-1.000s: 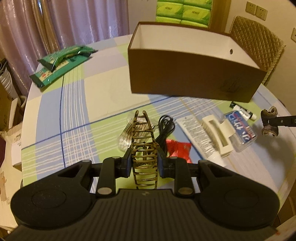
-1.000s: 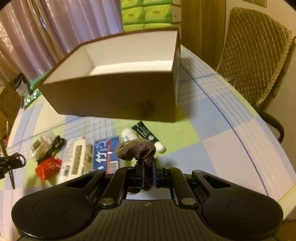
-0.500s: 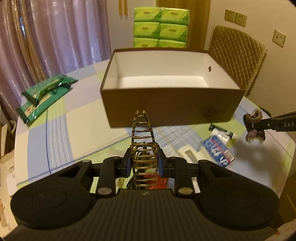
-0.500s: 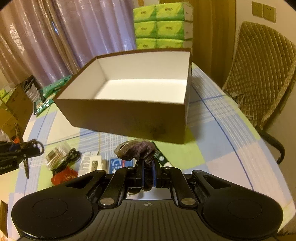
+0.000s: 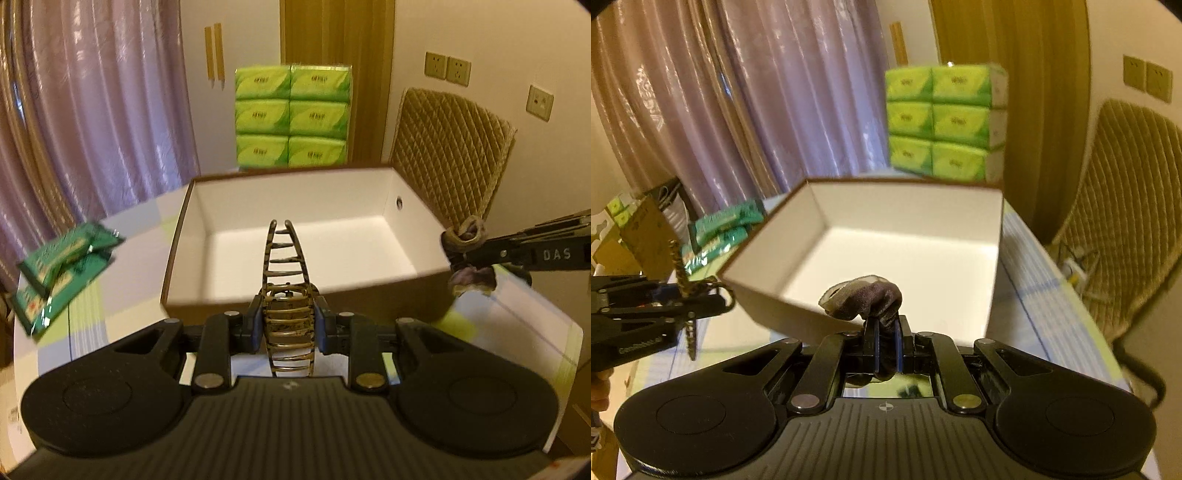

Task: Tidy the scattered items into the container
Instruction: 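Carry the hair clip and scrunchie into the box with both tools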

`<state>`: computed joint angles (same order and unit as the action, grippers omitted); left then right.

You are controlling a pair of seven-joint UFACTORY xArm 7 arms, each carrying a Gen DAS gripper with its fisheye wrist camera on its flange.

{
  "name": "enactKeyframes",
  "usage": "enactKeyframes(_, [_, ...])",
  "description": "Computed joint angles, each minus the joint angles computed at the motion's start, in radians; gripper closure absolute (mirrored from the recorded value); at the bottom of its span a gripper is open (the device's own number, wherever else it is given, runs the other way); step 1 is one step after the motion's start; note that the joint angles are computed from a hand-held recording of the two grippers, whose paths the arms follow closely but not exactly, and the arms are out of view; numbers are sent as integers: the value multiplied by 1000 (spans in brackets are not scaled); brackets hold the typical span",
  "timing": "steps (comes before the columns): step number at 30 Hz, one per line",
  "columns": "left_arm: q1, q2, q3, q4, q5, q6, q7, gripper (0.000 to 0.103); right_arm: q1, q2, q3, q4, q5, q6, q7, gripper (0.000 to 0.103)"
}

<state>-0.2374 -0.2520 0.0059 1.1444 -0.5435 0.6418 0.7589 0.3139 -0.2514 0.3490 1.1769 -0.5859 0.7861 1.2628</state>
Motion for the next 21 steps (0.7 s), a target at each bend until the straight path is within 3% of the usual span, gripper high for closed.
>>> enactKeyframes(8, [0,160,-45,178,-9,-34,-14,80,-14,107,-51,100,-47,-17,-46,98])
enactKeyframes(21, [35,389,-125,378,105,12,-143,80,18,260,-156,181,46,-28,-141,98])
